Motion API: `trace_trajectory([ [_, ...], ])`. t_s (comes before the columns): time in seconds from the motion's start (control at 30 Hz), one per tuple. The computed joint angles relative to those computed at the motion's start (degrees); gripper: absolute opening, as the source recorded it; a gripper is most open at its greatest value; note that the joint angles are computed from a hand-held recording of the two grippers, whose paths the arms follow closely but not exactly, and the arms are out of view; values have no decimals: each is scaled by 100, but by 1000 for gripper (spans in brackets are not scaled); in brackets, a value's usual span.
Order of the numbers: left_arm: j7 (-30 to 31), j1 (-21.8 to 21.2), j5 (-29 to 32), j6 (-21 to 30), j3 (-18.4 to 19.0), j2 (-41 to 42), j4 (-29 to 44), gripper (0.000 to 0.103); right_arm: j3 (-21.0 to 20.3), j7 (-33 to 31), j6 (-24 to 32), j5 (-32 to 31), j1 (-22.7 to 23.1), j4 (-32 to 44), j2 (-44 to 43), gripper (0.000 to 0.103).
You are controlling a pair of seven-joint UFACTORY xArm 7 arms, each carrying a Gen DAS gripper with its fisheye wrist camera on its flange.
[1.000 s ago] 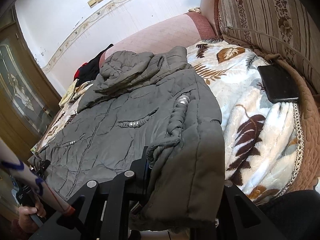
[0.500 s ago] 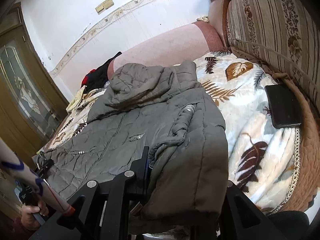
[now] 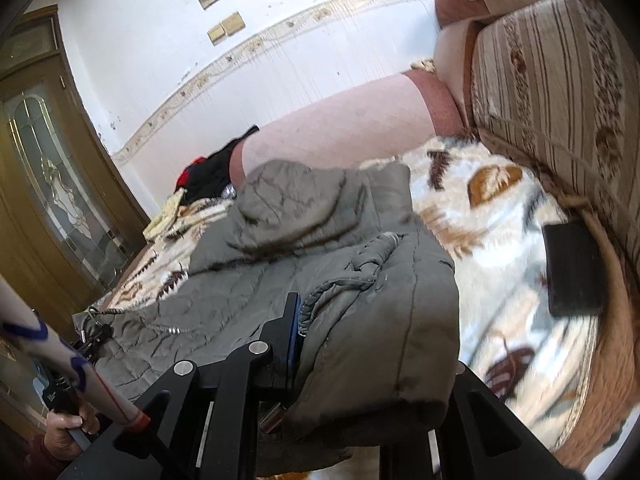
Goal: Fold large clothes
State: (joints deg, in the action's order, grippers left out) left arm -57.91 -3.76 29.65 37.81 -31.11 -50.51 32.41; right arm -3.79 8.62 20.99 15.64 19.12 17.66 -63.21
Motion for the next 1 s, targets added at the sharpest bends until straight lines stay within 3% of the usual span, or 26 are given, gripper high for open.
trace_trajectory([
  [0.27, 218, 846, 458, -646, 192, 988, 1174, 22, -415, -385, -534, 142, 419, 1390, 1439, 19],
  [0.47, -38, 1726, 1382, -835, -120, 2746, 2972, 25, -895, -810, -862, 567, 809, 3042, 3238, 19],
  [0.57, -335, 1959, 2065, -539, -398, 3957, 4086, 30, -1272, -1143, -739, 1093, 1084, 4067, 4267, 19],
  [0.73, -658, 1603, 2767, 101, -300, 5718, 5606, 37, -1575, -1645, -289, 1996, 1087, 5796, 6074, 19],
  [0.8, -746, 1404, 2913, 266, -124, 6102, 5988, 39, -1517, -1493, -108, 1961, 867, 6522, 6835, 19],
  [0.87, -842, 1255, 3058, 280, 70, 6226, 6131, 47, -1490, -1134, 109, 1868, 632, 7319, 7633, 19],
  [1.0, -790, 962, 3447, 373, 447, 6217, 6151, 49, -1437, -492, 512, 1493, 245, 8512, 8783, 19],
])
